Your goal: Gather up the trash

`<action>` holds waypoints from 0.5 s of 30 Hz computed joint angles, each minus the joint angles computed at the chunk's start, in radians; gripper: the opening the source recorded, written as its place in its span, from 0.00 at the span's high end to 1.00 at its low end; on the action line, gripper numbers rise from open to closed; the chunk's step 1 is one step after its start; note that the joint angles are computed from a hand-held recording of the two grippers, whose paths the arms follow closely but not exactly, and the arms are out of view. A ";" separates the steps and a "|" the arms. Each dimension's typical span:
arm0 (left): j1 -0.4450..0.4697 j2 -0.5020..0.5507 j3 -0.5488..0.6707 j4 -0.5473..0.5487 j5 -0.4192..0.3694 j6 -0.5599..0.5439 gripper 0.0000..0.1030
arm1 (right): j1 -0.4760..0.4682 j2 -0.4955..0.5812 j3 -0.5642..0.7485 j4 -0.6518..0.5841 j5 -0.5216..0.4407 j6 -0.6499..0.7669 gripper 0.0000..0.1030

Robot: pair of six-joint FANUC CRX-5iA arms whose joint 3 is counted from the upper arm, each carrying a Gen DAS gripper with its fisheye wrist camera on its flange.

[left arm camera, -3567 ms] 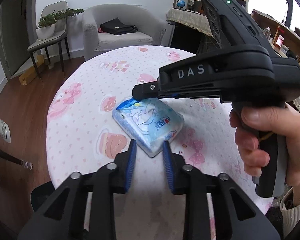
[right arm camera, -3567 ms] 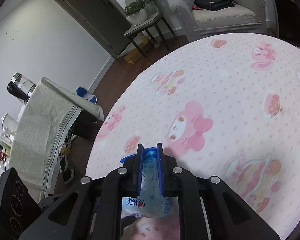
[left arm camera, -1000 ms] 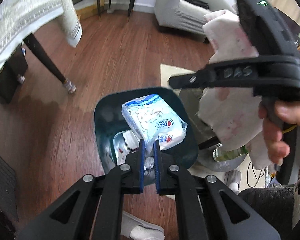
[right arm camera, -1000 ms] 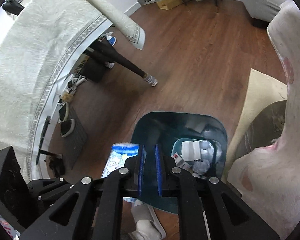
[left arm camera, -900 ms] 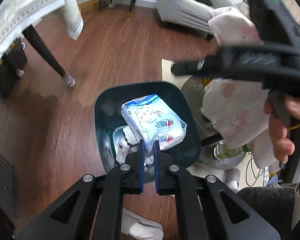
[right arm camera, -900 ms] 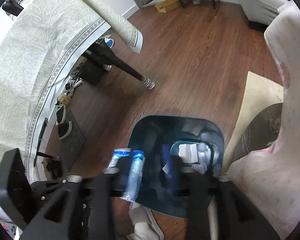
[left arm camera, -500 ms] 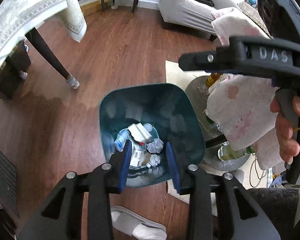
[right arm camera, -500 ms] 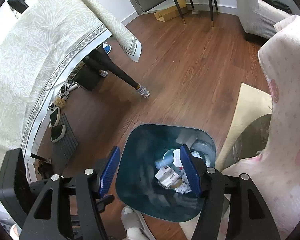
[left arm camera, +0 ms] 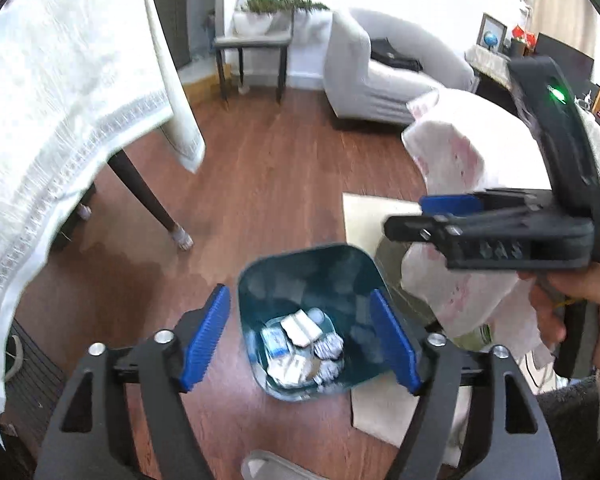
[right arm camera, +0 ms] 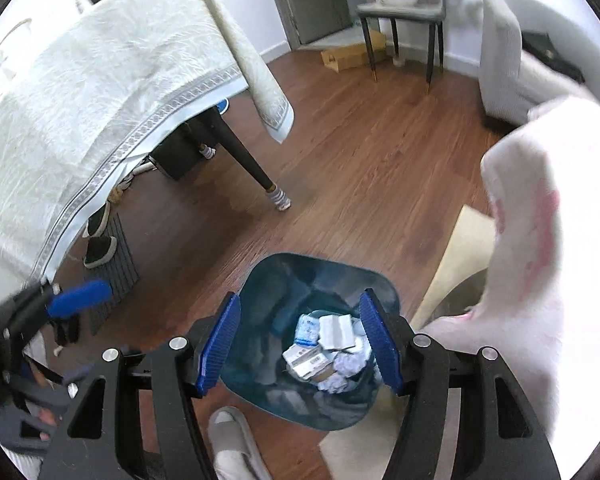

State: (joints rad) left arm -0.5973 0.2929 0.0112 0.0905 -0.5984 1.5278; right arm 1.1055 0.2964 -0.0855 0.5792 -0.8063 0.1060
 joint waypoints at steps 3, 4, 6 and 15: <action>-0.016 -0.038 -0.021 -0.079 0.070 0.116 0.11 | 0.026 -0.038 -0.045 0.123 -0.009 -0.096 0.34; -0.025 -0.052 -0.028 -0.107 0.091 0.155 0.11 | 0.039 -0.055 -0.067 0.171 -0.025 -0.143 0.28; -0.047 -0.057 0.001 -0.188 0.067 0.239 0.07 | 0.062 -0.078 -0.095 0.235 -0.068 -0.195 0.24; -0.194 -0.095 0.069 -0.578 -0.018 0.612 0.07 | 0.218 -0.219 -0.246 0.415 -0.373 -0.367 0.08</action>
State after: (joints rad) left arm -0.7913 0.1978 0.0802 -0.4872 -0.6159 2.1395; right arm 1.3239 0.0770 -0.3314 0.9940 -1.1792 -0.2611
